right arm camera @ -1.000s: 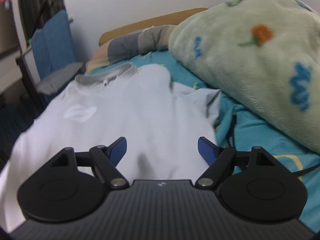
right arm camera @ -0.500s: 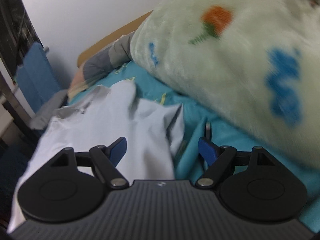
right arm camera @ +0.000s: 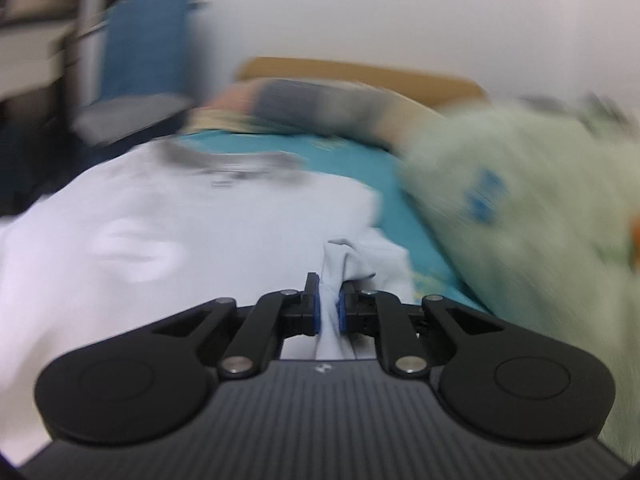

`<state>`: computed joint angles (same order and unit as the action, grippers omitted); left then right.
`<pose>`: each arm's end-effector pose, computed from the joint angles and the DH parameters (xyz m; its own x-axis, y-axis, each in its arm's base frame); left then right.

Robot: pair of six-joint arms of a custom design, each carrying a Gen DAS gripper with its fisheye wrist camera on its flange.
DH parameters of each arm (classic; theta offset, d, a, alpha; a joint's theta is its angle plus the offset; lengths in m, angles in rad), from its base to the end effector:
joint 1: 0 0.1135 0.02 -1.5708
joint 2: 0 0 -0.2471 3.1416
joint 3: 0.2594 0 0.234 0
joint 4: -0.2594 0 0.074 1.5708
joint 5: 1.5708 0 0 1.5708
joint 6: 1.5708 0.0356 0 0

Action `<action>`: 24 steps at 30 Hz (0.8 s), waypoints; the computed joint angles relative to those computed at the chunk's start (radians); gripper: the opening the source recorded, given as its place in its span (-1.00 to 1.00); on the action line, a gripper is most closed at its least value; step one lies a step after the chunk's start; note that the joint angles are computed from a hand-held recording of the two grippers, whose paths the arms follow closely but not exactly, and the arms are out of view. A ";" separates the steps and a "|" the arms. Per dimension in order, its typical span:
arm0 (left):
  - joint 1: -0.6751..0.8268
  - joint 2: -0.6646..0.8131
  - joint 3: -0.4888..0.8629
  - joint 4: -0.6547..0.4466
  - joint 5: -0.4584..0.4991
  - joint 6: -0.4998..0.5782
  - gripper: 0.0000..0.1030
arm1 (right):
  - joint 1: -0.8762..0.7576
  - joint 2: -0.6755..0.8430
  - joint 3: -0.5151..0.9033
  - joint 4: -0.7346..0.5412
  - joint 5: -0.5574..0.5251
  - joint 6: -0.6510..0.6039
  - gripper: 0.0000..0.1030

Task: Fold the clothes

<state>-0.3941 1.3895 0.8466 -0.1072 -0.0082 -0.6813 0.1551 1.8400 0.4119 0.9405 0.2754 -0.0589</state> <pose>0.2654 -0.1101 0.2248 -0.6721 -0.4025 -0.6214 -0.0584 0.8655 -0.4975 0.2712 0.0326 0.0856 -0.4673 -0.1304 -0.8744 0.0613 0.9819 -0.1792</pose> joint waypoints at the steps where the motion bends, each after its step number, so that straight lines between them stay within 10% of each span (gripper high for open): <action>1: 0.011 -0.014 -0.009 0.005 -0.007 -0.002 0.81 | 0.067 0.007 0.021 -0.028 0.023 -0.035 -0.77; 6: 0.054 -0.057 -0.033 -0.014 0.003 -0.010 0.81 | 0.186 0.012 0.152 -0.278 -0.097 0.066 -0.65; 10: 0.059 -0.047 -0.027 -0.029 0.030 -0.020 0.81 | 0.116 -0.098 0.070 -0.257 -0.373 0.219 0.53; 15: 0.057 -0.027 -0.025 -0.026 0.039 -0.017 0.81 | -0.042 -0.244 -0.136 -0.015 -0.353 0.472 0.53; 21: 0.051 -0.004 -0.032 -0.008 0.030 -0.023 0.81 | -0.296 -0.016 0.030 -0.111 -0.468 0.678 0.44; 24: 0.041 0.001 -0.034 -0.007 0.007 -0.018 0.81 | -0.250 0.017 0.157 -0.253 -0.480 0.556 -0.33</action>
